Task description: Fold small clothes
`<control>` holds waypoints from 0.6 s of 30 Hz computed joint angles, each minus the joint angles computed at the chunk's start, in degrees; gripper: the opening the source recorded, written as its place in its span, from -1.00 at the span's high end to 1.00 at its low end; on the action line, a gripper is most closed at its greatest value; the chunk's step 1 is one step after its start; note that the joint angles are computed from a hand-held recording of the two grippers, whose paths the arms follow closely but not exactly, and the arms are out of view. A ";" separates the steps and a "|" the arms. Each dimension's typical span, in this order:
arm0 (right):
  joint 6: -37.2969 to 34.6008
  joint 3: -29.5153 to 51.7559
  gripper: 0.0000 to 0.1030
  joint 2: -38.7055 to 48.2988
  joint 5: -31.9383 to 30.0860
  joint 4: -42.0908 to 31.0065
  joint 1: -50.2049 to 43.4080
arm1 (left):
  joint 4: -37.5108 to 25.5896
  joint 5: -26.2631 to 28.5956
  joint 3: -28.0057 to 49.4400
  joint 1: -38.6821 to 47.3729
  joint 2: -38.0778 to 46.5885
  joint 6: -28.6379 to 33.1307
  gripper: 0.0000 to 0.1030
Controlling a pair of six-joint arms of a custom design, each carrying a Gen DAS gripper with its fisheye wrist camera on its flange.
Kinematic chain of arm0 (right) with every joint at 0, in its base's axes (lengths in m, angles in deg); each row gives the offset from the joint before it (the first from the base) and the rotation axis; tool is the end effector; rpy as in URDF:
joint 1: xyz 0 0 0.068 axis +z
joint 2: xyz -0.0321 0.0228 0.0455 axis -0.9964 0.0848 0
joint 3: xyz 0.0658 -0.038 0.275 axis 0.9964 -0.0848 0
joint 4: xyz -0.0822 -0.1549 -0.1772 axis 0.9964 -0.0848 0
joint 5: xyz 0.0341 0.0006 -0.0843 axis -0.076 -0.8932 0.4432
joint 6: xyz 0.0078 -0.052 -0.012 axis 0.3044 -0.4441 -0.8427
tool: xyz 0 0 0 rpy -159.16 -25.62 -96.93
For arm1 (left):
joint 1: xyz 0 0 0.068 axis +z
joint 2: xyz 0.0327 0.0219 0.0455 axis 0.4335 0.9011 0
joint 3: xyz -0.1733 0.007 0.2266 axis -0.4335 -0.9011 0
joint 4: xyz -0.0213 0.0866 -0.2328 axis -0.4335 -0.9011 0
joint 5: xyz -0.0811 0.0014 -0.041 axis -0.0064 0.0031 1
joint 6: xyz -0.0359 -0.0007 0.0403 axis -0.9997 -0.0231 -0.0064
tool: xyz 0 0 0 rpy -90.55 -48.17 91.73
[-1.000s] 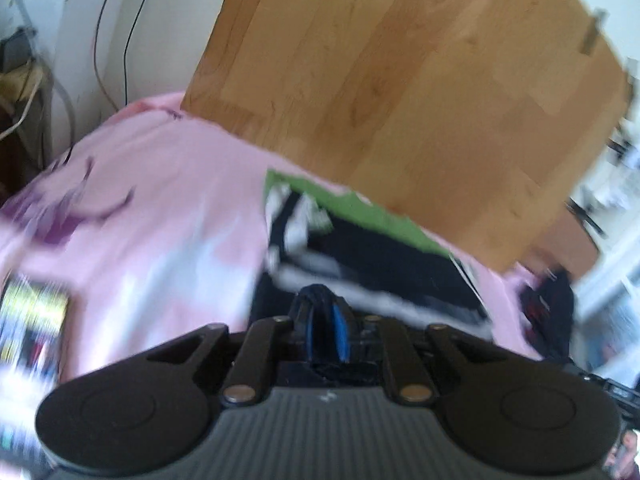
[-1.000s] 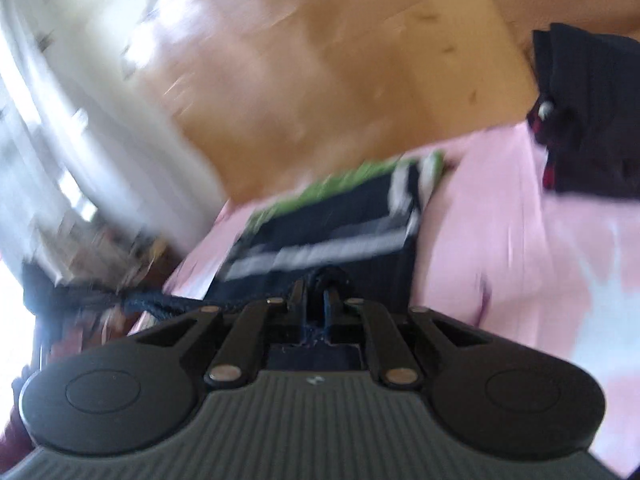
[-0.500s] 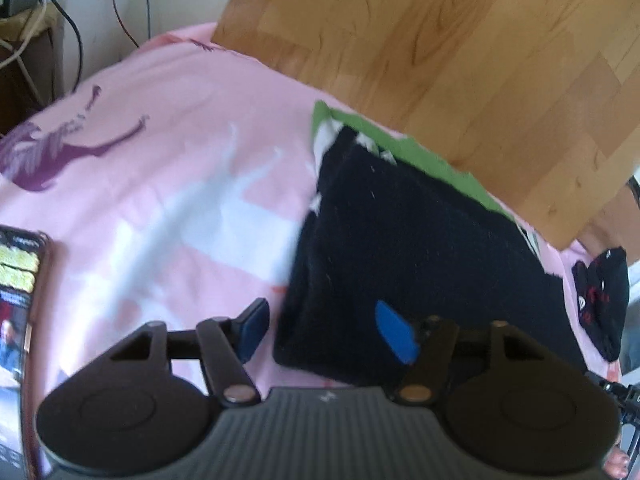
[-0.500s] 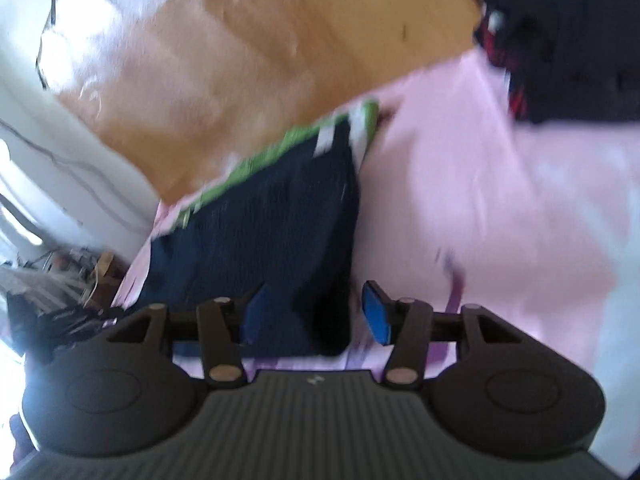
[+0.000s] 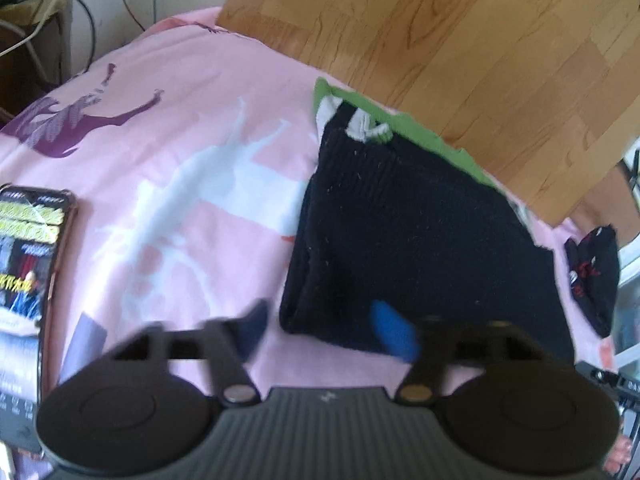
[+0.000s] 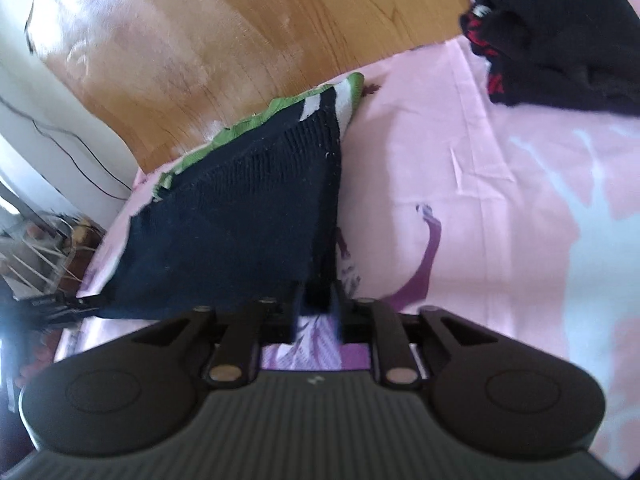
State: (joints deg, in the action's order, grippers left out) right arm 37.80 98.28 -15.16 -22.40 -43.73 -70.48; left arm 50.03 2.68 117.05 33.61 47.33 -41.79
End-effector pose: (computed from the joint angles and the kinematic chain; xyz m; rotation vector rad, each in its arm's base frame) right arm 0.2114 0.0568 0.2133 0.5107 2.3881 0.4912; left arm 0.3293 0.0280 0.1595 0.0023 2.5246 -0.6200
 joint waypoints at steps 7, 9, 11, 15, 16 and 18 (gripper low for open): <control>14.41 -5.66 0.01 -2.90 -7.56 5.44 -0.64 | 2.89 10.37 -0.70 0.76 4.67 -5.46 -0.50; 18.38 -6.99 0.02 0.18 -5.28 12.26 0.74 | 6.97 9.96 -1.38 -0.18 5.11 -8.22 -0.50; 20.34 -6.41 0.02 4.60 -3.31 17.35 1.31 | 10.51 9.98 -1.32 -0.52 6.56 -12.59 -0.29; 22.93 -4.82 0.42 11.79 0.21 24.80 2.17 | 18.14 5.22 -2.68 -1.59 8.96 -18.58 0.75; 22.55 -3.85 0.70 13.04 1.25 23.90 2.18 | 19.11 6.08 -2.92 -1.25 9.42 -19.90 0.78; 22.32 -3.79 0.71 13.54 0.15 24.06 0.73 | 18.61 5.69 -3.48 -1.36 8.72 -21.32 0.81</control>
State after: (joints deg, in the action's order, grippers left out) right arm 60.12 94.48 -1.62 -22.25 -19.66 -69.75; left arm 68.64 8.37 113.57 32.25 56.05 -63.11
